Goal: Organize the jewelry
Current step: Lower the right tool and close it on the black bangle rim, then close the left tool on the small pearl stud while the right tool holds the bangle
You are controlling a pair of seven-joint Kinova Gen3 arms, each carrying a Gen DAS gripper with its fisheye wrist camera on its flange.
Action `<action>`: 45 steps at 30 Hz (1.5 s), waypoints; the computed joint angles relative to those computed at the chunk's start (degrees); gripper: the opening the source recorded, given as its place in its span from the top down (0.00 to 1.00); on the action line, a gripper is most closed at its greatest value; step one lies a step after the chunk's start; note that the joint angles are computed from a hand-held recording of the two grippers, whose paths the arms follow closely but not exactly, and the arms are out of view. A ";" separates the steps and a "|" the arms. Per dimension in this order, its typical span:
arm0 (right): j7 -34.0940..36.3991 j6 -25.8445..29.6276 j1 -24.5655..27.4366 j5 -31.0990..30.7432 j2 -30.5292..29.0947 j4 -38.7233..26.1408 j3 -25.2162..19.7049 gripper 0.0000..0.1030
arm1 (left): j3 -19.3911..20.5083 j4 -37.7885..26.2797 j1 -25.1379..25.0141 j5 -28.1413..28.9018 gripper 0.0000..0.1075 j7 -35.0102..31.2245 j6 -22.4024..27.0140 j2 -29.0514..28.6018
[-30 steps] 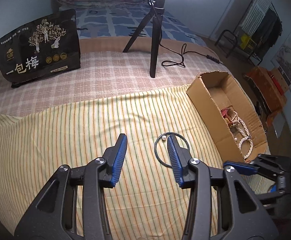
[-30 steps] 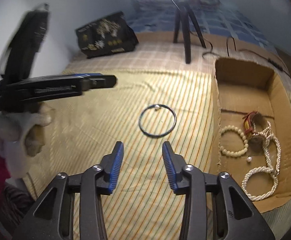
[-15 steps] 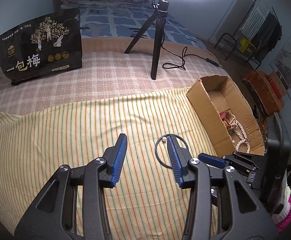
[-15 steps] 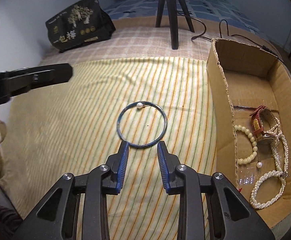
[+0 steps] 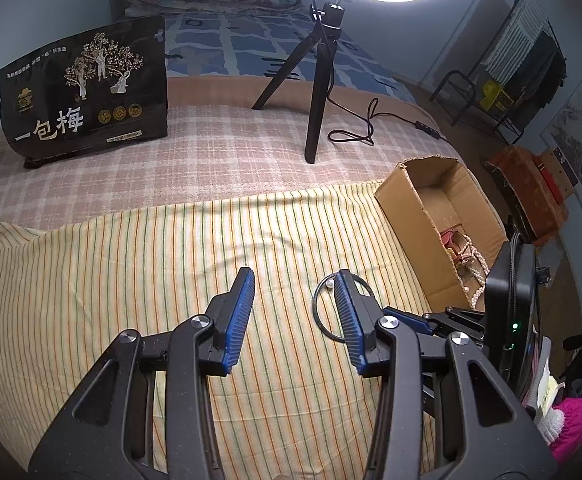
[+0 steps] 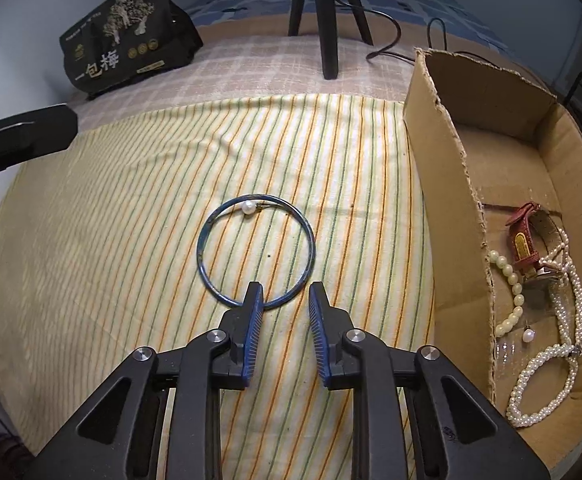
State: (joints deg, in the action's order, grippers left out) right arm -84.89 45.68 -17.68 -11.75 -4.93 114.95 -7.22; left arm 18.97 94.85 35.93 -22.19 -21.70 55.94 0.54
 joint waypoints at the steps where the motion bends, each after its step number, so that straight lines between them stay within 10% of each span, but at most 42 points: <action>1: -0.16 -0.08 -0.03 0.16 0.04 0.05 -0.08 0.80 | -0.03 0.01 -0.01 0.02 0.61 0.03 0.00 -0.03; 37: 0.64 -0.70 -0.77 2.17 1.71 -0.28 -0.39 0.93 | -1.09 1.39 -1.25 3.73 0.61 -1.99 -3.14 0.62; 45: 6.74 1.56 -0.22 -1.38 -0.56 1.31 0.74 0.94 | -1.70 1.12 -1.03 7.80 0.76 -7.62 -6.27 3.41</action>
